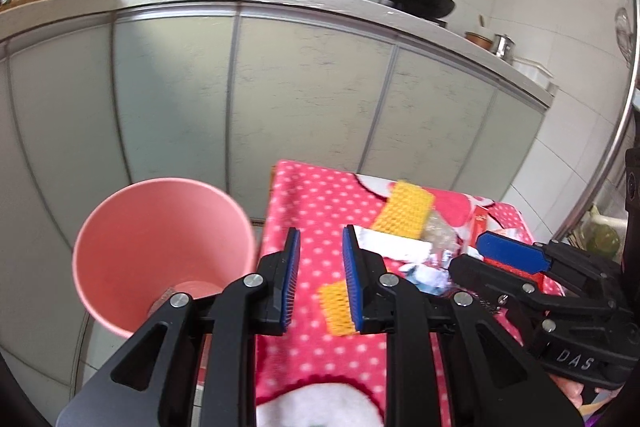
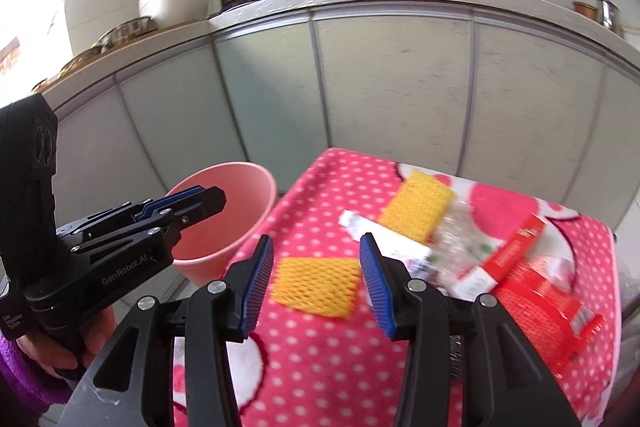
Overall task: Collect trash
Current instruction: 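Move both grippers back over the table toward the remaining trash, then grasp the crumpled foil wrapper with the left gripper while the right gripper grasps the red snack bag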
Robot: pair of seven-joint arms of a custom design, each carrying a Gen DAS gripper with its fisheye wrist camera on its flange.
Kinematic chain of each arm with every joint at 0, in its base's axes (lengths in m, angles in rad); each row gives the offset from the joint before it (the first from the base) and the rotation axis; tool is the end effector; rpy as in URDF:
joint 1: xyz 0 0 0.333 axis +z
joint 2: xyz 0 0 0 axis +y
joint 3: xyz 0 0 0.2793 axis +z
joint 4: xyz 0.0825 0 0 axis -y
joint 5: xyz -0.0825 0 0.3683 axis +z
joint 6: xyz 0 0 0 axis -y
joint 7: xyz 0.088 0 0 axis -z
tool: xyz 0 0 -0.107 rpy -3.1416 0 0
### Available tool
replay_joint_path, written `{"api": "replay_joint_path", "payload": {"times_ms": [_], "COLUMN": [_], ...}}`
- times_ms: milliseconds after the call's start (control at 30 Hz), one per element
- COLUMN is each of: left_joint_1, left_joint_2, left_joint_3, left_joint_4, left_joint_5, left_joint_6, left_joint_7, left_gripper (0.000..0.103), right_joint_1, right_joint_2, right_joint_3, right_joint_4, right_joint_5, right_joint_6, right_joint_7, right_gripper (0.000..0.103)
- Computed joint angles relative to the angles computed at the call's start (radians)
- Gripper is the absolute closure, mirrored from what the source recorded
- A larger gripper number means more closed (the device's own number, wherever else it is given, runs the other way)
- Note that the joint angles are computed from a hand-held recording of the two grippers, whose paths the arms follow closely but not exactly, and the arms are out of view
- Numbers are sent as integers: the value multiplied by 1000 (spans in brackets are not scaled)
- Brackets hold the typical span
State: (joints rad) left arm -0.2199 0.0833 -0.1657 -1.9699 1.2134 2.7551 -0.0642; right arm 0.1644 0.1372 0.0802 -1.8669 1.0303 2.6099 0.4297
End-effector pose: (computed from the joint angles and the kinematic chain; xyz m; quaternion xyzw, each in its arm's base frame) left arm 0.5364 -0.2571 0.4593 -0.6969 0.5381 -0.3628 0.3052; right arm 0.6042 0.1297 0.4713 -0.7941 0.4076 -0.1213 0.4342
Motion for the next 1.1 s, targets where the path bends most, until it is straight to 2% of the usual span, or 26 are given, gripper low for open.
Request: {"api": "replay_joint_path", "payload": {"times_ms": [133,333,400,500,533,567,767,900,1100], "left_joint_1": [-14,-45,-59,-82,-88,-94,-123,-139,-152], "left_joint_2": [39,105,126,148,153,158,200,218,246], "left_joint_3": [-6,-7,-4,8,13,17,27,35,41], "left_joint_4": [45,114,137,165,171,177,228,250,278], "left_joint_5": [-42,-184,-228,-249,-252,-253,-288,-305,-347], "left_joint_6": [5,-4,-5,-9,-4,2,-12,-14,-27], "left_joint_7": [63,216,261,293,299,300,351,382,428], "left_gripper": [82,82,81,78,70,66,66,66,66], "right_joint_1": [-23,-58,-69,-86,-93,-98,-136,-168,-203], "right_joint_2": [-1,-6,-8,-11,-10,-7,13,32,58], "right_joint_3": [-17,-36,-43,-53,-57,-61,-74,-83,-88], "right_joint_4": [-1,-10,-13,-20,-20,-18,-1,19,39], "right_joint_5": [14,31,35,41,41,37,26,23,4], "right_joint_6": [1,9,11,15,15,16,23,-1,-15], "right_joint_7": [17,27,36,49,57,67,126,172,233], "right_gripper": [58,58,55,51,50,50,49,41,38]}}
